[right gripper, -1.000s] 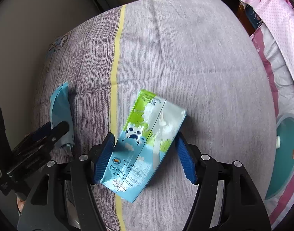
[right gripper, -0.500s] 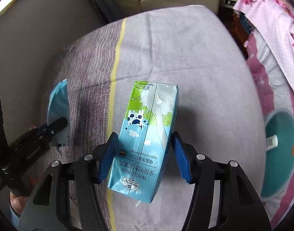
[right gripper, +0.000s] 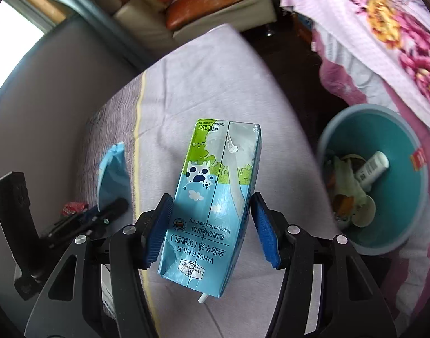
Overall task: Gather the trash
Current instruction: 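Carry snack bar wrapper and milk carton over the teal bin, then open both tools to drop wrapper and carton into the bin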
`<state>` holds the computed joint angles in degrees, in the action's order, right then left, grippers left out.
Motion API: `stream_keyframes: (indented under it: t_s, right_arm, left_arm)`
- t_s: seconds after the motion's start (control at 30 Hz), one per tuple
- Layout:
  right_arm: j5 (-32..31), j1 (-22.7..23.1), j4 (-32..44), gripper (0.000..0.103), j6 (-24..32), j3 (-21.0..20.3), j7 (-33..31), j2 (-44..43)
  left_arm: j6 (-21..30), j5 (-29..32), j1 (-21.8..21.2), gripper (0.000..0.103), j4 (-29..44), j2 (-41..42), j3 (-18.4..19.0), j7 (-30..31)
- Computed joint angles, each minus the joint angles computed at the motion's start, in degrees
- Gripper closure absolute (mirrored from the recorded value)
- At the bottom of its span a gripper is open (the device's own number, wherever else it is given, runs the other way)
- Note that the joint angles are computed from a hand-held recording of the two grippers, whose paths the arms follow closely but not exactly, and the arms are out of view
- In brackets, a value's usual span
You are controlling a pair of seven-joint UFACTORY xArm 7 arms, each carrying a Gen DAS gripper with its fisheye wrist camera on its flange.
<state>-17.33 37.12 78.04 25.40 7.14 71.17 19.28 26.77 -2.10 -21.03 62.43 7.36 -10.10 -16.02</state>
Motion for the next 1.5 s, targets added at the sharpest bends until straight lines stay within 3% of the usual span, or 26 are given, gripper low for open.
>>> stream_keyframes:
  t_s: [0.23,0.37,0.53,0.93,1.23,1.33,1.5]
  right_arm:
    - [-6.98,-1.66,-14.61,0.048,-4.45,-1.84,10.65,-11.02]
    - [-11.15,-4.75,-21.70,0.048,-4.70,-0.97,16.72,-17.04]
    - [-12.68,-9.71,-28.59,0.048,-4.94,0.97,19.58,-22.90]
    - [-10.02,-18.95,-34.36,0.048,-6.26,5.37,16.13,-25.60]
    - [-8.11,-20.63,-35.35,0.046,-7.95,5.67,14.86,-24.90]
    - [-7.91,-20.78,-35.42,0.037,-8.22,5.62,14.78,-24.58]
    - [-7.62,-20.85,-35.51,0.035,-7.94,5.62,14.98,-24.68]
  left_arm:
    - [0.95,0.01,-4.04,0.079,5.56,4.58,-2.51,0.14]
    - [2.08,0.61,-6.48,0.079,10.19,8.12,-3.19,0.62]
    - [4.86,0.71,-9.16,0.079,17.02,13.23,-3.55,1.21]
    - [10.71,1.72,-13.48,0.079,28.50,21.71,-2.60,1.10]
    - [13.44,2.02,-14.88,0.079,34.26,25.98,-2.08,1.35]
    - [14.03,2.04,-15.21,0.078,35.46,26.93,-1.90,1.37]
    - [14.84,2.06,-15.53,0.078,36.92,28.02,-1.68,1.44]
